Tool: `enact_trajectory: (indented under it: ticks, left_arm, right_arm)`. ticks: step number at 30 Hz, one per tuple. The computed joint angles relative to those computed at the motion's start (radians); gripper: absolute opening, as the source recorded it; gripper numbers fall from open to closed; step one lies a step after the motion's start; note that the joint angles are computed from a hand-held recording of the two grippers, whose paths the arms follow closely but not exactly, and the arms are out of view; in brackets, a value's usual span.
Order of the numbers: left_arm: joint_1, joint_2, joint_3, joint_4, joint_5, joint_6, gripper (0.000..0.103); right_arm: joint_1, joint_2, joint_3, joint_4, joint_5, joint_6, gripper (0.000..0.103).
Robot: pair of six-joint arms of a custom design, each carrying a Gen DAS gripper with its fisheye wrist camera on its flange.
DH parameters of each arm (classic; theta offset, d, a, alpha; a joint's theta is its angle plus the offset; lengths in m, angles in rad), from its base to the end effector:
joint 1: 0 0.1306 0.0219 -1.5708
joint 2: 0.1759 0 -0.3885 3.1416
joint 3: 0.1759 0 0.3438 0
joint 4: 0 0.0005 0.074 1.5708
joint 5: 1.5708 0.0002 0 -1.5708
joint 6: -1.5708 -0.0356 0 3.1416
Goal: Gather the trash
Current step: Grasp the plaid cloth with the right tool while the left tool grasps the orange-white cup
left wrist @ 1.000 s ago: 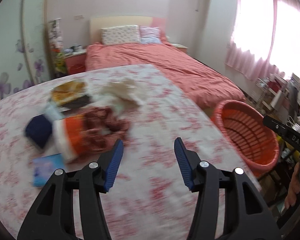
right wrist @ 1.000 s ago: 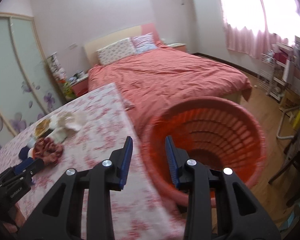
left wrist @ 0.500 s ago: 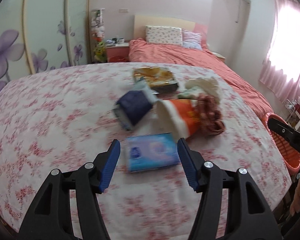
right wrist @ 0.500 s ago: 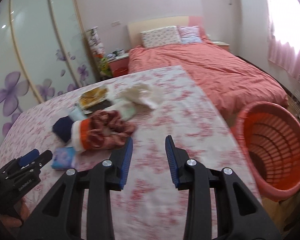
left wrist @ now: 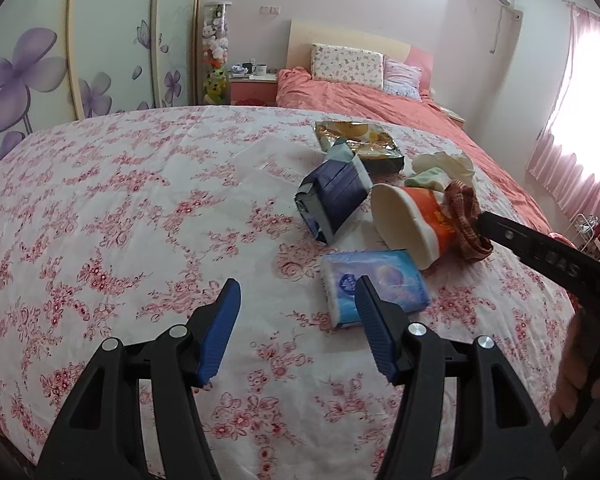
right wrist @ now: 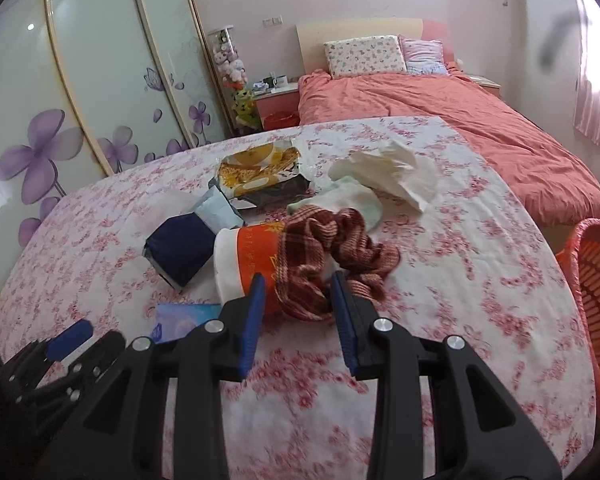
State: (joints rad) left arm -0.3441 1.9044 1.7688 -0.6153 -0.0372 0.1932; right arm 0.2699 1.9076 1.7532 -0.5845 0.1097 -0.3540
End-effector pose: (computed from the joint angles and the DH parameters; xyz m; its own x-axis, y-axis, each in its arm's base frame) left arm 0.5952 -0.2124 0.3484 -0.6902 0.0435 -0.7223 0.1824 0.9764 -0.1155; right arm 0.6112 0.1645 0.3425 -0.6737 0.1711 -0.7189 0.0496 0.9811 0.1871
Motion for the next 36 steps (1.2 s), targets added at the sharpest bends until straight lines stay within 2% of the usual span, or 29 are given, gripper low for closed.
enact_trajectory:
  ticks: [5,7,10,19,26,31,36]
  left_arm:
    - [0.002,0.001,0.0,-0.009,0.008,0.004,0.059]
    - [0.0,0.004,0.005,-0.013,0.013,0.003,0.059]
    - [-0.004,0.012,0.019,-0.019,0.026,0.0,0.059]
    - [-0.041,0.073,0.137,-0.051,0.094,0.009,0.059]
    - [-0.055,0.195,0.35,-0.175,0.171,0.06,0.059]
    - [-0.067,0.255,0.45,-0.247,0.189,0.066,0.059]
    - [-0.083,0.309,0.537,-0.323,0.191,0.067,0.05]
  right_arm:
    - [0.006,0.057,0.071,-0.051,0.024,0.004,0.034]
    - [0.004,0.073,0.088,-0.075,0.026,0.006,0.021]
    - [-0.001,0.069,0.072,-0.079,0.021,0.007,0.01]
    - [-0.04,-0.046,-0.093,0.031,0.076,-0.007,0.007]
    - [-0.084,-0.095,-0.166,0.057,0.066,-0.016,0.007]
    - [-0.1,-0.113,-0.202,0.079,0.056,-0.014,0.007]
    - [-0.113,-0.129,-0.227,0.096,0.043,-0.018,0.007]
